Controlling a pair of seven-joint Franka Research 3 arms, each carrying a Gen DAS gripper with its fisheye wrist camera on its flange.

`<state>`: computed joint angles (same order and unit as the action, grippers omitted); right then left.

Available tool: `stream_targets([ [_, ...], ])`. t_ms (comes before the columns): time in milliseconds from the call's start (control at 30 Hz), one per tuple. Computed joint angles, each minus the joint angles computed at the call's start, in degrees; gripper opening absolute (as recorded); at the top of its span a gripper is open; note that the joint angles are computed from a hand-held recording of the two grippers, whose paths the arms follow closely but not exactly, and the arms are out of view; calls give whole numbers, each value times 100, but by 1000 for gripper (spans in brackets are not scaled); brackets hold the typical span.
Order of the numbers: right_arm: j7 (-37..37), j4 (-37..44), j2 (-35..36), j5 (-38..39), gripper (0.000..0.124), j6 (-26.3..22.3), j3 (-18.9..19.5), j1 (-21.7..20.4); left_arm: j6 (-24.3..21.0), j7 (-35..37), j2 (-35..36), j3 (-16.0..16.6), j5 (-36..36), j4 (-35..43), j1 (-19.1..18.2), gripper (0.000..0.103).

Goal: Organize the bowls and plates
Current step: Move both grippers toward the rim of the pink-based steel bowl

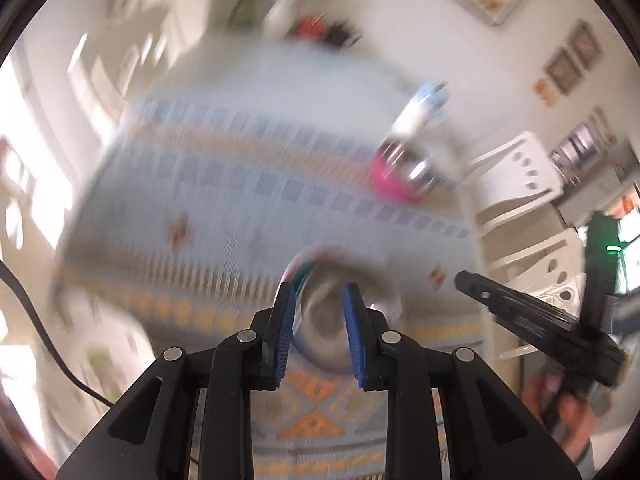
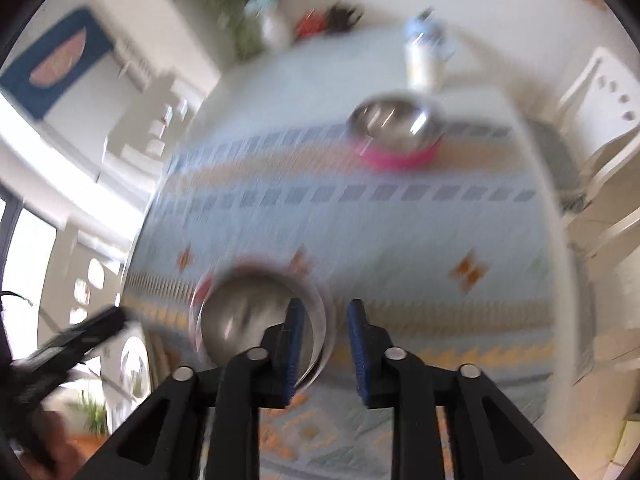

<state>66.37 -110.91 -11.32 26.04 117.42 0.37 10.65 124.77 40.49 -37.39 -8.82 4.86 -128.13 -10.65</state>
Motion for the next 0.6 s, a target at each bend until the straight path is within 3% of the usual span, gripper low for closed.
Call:
stream_targets([
  [33, 75, 258, 190, 19, 47, 141, -45, -51, 57, 124, 132, 42, 54, 206, 11, 30],
  [67, 131, 427, 320, 41, 52, 251, -72, -89, 119, 307, 330, 103, 104, 519, 25, 37],
  [233, 358, 1489, 1188, 61, 52, 436, -125, -250, 316, 690, 983, 296, -142, 1394, 115, 47],
  [400, 626, 2781, 2301, -44, 52, 114, -54, -372, 218, 144, 2053, 201, -521, 2320, 328, 48],
  [500, 845, 3615, 2995, -120, 52, -226, 14, -423, 492, -230, 2685, 135, -876, 2543, 327, 47],
  [600, 967, 4299, 3571, -162, 52, -539, 85, -499, 609, -710, 3302, 24, -729, 2718, 386, 47],
])
